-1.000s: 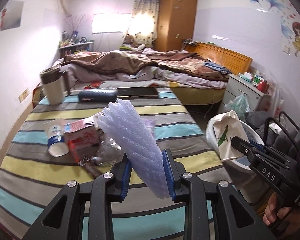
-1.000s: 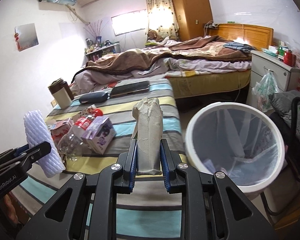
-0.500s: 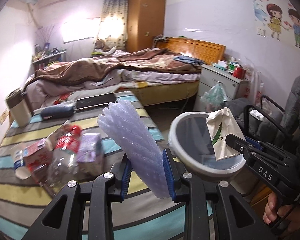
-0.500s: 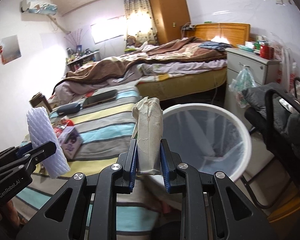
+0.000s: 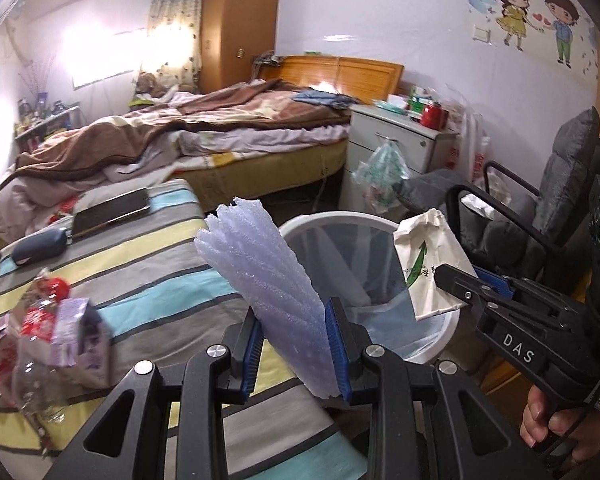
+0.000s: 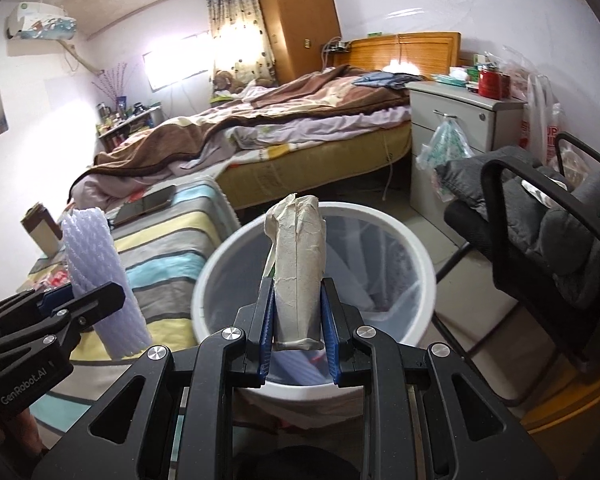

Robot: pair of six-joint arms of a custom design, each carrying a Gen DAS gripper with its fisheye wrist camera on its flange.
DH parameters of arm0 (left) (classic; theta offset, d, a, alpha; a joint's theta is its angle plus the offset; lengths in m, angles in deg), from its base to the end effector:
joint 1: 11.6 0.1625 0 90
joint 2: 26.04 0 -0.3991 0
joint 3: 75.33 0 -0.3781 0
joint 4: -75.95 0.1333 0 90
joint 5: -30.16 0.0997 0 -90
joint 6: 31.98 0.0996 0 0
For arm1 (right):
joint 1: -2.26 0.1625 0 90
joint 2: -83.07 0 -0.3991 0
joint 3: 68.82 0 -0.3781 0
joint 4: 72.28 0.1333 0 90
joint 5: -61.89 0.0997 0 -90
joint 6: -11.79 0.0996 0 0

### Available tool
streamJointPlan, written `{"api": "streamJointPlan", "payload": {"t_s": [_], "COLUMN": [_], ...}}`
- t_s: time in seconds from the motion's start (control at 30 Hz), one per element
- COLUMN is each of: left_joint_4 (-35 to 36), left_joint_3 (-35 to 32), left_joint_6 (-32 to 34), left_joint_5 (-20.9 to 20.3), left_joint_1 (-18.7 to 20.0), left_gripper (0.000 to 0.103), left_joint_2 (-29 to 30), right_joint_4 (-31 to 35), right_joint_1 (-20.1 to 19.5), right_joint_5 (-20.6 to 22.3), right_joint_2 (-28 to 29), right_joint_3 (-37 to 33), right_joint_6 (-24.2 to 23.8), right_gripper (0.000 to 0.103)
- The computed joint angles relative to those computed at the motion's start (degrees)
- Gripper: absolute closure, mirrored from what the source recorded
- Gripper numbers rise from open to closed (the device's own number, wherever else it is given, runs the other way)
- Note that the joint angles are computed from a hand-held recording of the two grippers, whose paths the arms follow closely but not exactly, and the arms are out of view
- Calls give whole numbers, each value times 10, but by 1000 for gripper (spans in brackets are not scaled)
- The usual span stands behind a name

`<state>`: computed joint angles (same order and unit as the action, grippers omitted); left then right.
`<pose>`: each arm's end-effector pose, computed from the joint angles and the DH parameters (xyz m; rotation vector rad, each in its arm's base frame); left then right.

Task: Collect trash
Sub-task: 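Carry the foam sleeve and paper bag over the white bin with both tools, then open both tools to drop the sleeve and paper bag into the bin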

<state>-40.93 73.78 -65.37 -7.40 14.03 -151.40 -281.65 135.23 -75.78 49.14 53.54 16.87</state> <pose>-0.1047 -0.2857 0.2805 0.6135 2.3352 -0.9391 0.3582 -0.2970 0.0010 0.5000 -2.3577 1.0351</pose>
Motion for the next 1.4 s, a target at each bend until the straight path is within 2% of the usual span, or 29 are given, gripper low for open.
{"api": "streamJointPlan", "payload": {"t_s": [0.27,0.47,0.6,0.67,0.73,0.87,1.2,1.4], "left_joint_4": [-197,-275,-302,-302,-307,-302,-232,-136], "left_joint_3": [-4,-17,-26,-28,-27,-25,-14,-10], "left_joint_6": [108,149,163,164,170,161,111,62], "left_joint_5": [-34,-54,-73,-76,-75,-71,-53,-26], "left_joint_1": [63,97,120,125,125,122,99,69], "left_gripper": [72,72,71,68,65,49,49,49], "left_joint_2": [149,218,240,243,244,240,163,81], "right_joint_4": [28,57,74,84,91,89,76,76], "right_joint_1": [-32,-49,-58,-63,-63,-57,-42,-25], "right_joint_5": [-3,-2,1,14,9,-6,-2,0], "right_joint_2": [-14,-19,-23,-28,-27,-24,-26,-18], "right_joint_3": [6,1,0,3,3,3,3,-6], "right_joint_6": [7,1,1,1,0,-5,5,7], "right_gripper": [79,79,75,70,63,62,62,62]}}
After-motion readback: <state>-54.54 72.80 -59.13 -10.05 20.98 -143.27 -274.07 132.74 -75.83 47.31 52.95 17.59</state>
